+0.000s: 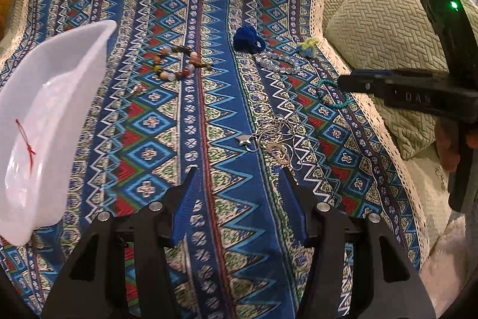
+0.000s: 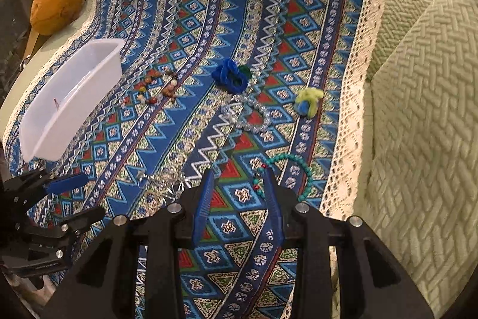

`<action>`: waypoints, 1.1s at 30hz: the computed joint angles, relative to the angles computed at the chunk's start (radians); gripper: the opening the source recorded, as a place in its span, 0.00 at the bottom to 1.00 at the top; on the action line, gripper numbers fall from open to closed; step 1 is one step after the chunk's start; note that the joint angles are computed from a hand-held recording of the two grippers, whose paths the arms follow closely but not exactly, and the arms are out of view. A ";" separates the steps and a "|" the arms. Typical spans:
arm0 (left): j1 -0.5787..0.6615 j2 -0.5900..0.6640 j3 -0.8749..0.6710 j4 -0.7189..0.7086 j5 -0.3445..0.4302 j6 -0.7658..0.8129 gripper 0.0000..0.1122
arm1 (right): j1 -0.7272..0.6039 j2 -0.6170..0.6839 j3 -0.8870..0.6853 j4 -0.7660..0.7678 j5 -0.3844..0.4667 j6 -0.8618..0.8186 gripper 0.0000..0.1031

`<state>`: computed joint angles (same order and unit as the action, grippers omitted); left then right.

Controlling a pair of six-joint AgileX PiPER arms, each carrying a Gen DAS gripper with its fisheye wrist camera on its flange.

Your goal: Organize jewelry

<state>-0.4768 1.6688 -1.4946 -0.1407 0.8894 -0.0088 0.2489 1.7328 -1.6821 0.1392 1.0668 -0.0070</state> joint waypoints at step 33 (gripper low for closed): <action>0.050 0.419 -0.551 -0.109 0.186 0.346 0.54 | 0.092 -0.024 0.183 0.169 -0.175 -0.224 0.34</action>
